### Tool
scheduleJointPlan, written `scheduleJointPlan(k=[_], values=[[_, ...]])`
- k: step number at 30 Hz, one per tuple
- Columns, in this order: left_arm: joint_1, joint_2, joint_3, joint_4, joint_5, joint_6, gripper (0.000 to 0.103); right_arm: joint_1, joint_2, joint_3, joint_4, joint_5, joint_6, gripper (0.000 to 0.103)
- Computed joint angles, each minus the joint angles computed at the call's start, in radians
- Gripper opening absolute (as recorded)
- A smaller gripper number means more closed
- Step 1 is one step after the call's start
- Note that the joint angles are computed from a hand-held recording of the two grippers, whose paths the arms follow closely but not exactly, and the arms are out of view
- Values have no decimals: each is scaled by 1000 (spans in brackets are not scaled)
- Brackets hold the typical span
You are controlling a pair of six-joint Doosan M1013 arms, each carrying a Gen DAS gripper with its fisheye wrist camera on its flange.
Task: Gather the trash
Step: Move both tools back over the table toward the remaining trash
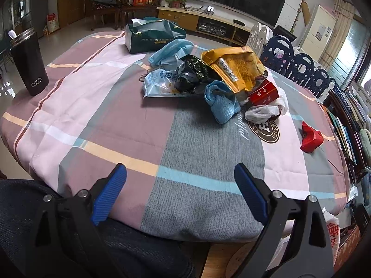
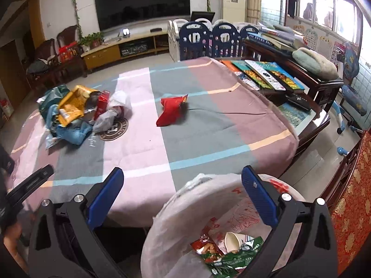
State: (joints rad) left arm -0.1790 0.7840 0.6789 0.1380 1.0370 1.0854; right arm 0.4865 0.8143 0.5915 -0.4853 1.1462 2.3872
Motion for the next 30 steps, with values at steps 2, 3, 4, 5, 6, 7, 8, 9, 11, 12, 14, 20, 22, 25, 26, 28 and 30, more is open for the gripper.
scheduleJointPlan(k=[2,3,4,5,6,7,8,9,11,12,14,20,22,25,26,28,30], values=[[1,-1,3,-1,-1,-7,94,-11,61,-105,34,57,-11,91],[2,0,2,-3,1,-9,94,-17,87,-152,61,75,-7,89],[3,2,-2,-8,6,-11,94,-20,98,-171,78,78,2,88],[4,5,-6,-14,14,-12,94,-23,108,-189,103,75,10,88],[5,8,-11,-19,22,-17,94,-24,111,-193,120,65,5,88],[5,11,-15,-21,28,-19,94,-21,112,-191,128,57,-5,88],[5,12,-18,-22,32,-16,94,-16,116,-195,131,58,-24,88],[5,13,-19,-23,32,-14,94,-12,123,-203,135,63,-43,88],[5,11,-16,-25,28,-10,94,-8,116,-179,153,55,-51,87],[5,11,-14,-27,26,-9,94,-9,111,-167,164,51,-44,87],[6,11,-15,-32,25,-10,94,-13,104,-148,188,44,-24,87],[10,9,-11,-47,21,-14,94,-22,130,-201,172,86,8,87],[12,9,-9,-53,19,-15,94,-27,141,-224,170,99,18,87],[13,9,-9,-61,19,-16,94,-36,185,-312,164,156,20,87],[14,10,-11,-64,21,-17,94,-40,201,-344,165,177,21,87],[14,12,-14,-67,23,-19,94,-46,229,-400,178,213,27,87],[15,11,-12,-68,21,-23,94,-51,237,-415,194,223,38,87]])
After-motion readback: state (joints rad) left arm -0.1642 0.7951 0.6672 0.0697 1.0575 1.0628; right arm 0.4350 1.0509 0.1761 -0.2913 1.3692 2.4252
